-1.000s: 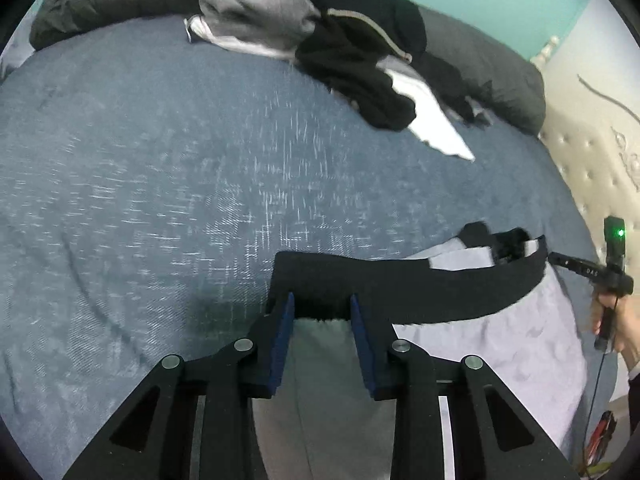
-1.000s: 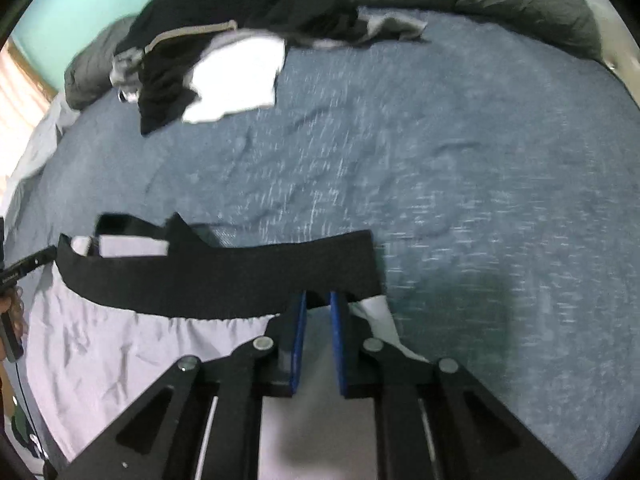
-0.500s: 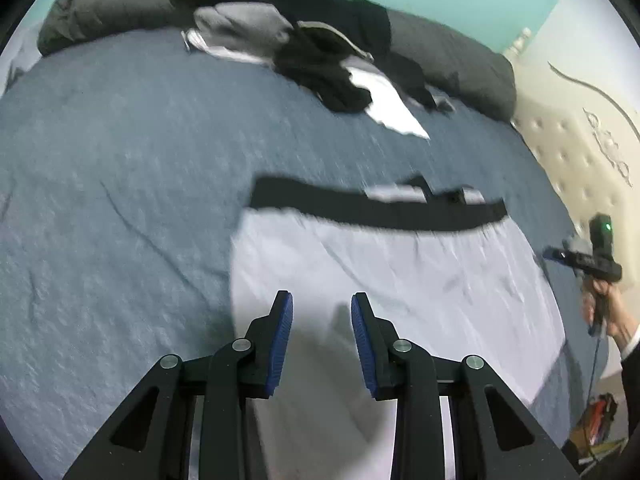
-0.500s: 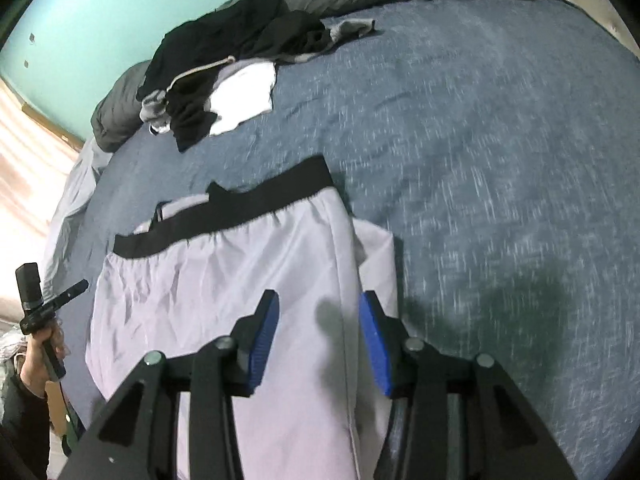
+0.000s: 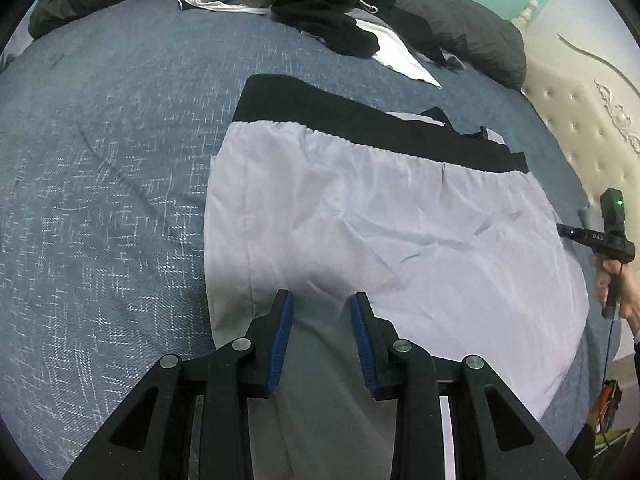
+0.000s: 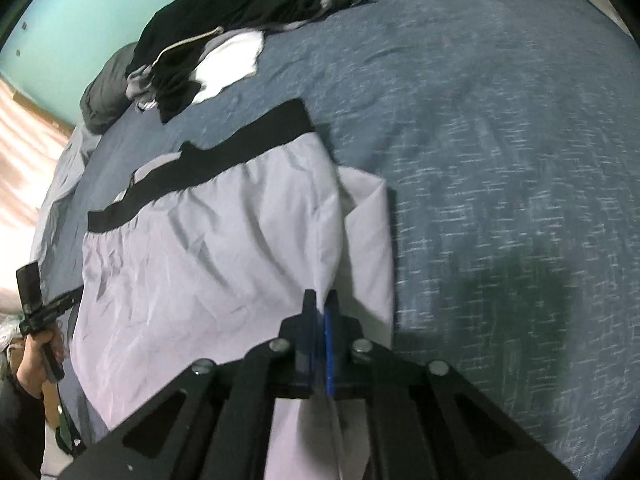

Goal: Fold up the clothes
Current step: 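Withdraw both open grippers above the folded jacket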

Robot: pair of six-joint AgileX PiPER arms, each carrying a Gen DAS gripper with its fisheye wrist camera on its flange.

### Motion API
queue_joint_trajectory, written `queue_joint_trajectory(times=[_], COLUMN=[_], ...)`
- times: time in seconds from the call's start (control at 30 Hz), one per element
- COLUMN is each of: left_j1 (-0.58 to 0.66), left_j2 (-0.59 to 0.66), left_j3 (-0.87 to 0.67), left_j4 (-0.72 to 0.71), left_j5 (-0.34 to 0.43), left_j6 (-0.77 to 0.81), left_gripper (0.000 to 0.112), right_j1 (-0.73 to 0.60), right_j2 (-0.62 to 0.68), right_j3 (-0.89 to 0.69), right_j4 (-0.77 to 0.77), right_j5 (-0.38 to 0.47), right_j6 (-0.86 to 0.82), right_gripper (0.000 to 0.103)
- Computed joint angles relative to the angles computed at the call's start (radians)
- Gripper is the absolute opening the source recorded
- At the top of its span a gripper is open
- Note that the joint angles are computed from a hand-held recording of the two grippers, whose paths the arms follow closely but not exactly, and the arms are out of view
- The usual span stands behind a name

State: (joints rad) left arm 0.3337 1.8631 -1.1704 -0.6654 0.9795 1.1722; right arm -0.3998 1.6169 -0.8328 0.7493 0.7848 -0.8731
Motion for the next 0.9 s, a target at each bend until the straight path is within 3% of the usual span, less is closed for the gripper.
queue_joint_trajectory(times=[0.2,0.4,0.53,0.67,0.9], left_j1=[-0.008,0.013,-0.05,-0.169,-0.33], left_j2=[-0.019,-0.139,-0.202,-0.23,-0.18], left_j3=[-0.003,0.013,0.056,0.122,0.179], left_j4=[0.018,-0.014,-0.023,-0.048,-0.022], left_j5=[-0.002,0.096,0.131,0.07,-0.06], left_j6=[-0.034,-0.009,-0.028,-0.09,-0.206], left_gripper=[0.033,0.033,0.033,0.034,0.034], right_j1=[0.011,-0.04,-0.007,0.19,0.557], right_j2=[-0.029,-0.159,-0.253,-0.27,-0.157], right_j3=[0.03,0.025,0.038,0.046,0.049], right_j4=[-0.024,-0.013,0.045,0.044,-0.069], right_j5=[-0.055,0.019,0.079,0.053,-0.107], right_j6=[0.047,0.125,0.099,0.182,0.396], right_gripper=[0.002,0.007,0.007,0.007,0.007])
